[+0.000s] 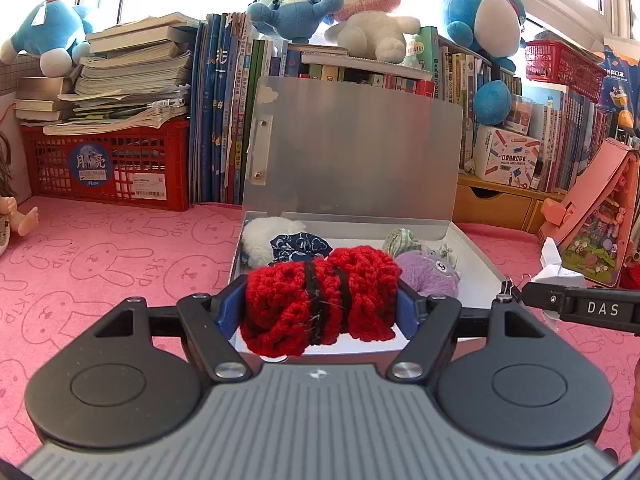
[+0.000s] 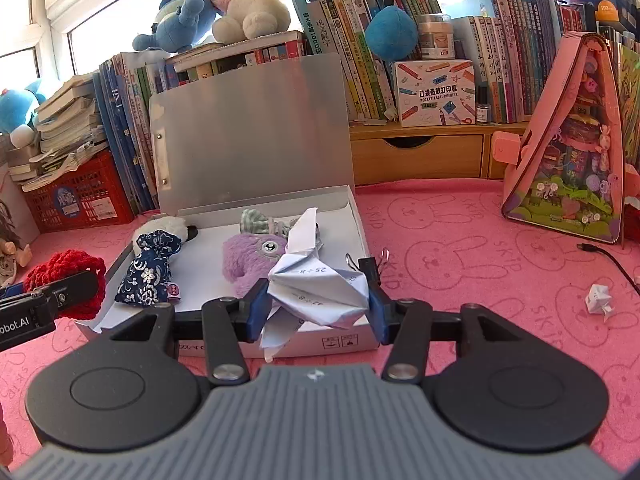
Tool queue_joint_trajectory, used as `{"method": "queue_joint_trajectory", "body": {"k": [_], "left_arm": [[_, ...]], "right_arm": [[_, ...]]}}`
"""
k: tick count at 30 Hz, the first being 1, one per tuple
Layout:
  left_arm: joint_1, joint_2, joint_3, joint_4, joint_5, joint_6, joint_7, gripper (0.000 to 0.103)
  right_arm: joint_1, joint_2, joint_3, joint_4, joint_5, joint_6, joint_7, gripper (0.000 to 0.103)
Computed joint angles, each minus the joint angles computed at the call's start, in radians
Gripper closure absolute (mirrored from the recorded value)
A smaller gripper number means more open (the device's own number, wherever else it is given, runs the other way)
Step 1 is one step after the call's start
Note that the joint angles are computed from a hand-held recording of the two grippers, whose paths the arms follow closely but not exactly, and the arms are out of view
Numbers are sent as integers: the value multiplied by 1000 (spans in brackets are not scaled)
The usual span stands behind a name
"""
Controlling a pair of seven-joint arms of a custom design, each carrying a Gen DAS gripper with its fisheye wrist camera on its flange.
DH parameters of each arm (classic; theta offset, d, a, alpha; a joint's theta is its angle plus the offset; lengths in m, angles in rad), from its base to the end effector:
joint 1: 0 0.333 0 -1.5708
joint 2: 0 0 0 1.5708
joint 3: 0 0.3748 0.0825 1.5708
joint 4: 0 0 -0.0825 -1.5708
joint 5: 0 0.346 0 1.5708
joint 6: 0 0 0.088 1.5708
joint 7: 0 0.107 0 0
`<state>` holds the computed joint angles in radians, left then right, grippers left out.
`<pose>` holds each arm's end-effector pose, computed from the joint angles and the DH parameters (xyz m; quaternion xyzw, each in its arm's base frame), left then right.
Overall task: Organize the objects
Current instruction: 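Carry the red roll and folded paper over the white box with both grippers, then open both grippers to release the red roll and paper into the box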
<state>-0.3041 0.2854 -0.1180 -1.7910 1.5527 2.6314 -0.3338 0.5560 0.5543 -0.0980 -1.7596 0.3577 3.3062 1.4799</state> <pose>0.5835 -0.2791 0.5103 -0.6730 0.5191 -0.3682 0.3768 0.6470 0.2964 0.4485 -0.6833 0.5546 -0.2356 0.4123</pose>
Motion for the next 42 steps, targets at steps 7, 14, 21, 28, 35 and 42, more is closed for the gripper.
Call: {"method": "queue_joint_trajectory", "body": {"k": [7, 14, 21, 28, 35, 42], "left_arm": [[31, 93, 31, 81, -122, 104, 136, 27], [13, 150, 79, 123, -209, 120, 214, 27], [1, 185, 119, 150, -254, 125, 260, 27], [-4, 224, 134, 206, -301, 106, 336, 26], [-20, 289, 156, 310, -420, 60, 418, 26], [-63, 286, 187, 306, -382, 42, 453, 22]], "right_arm": [[-95, 67, 114, 132, -42, -119, -4, 48], [-133, 141, 170, 250, -62, -225, 0, 48], [-104, 206, 125, 348, -92, -292, 43, 48], [-87, 264, 76, 455, -127, -349, 118, 48], [-86, 333, 56, 606, -168, -444, 202, 49], [-105, 314, 87, 563, -177, -416, 212, 34]]}}
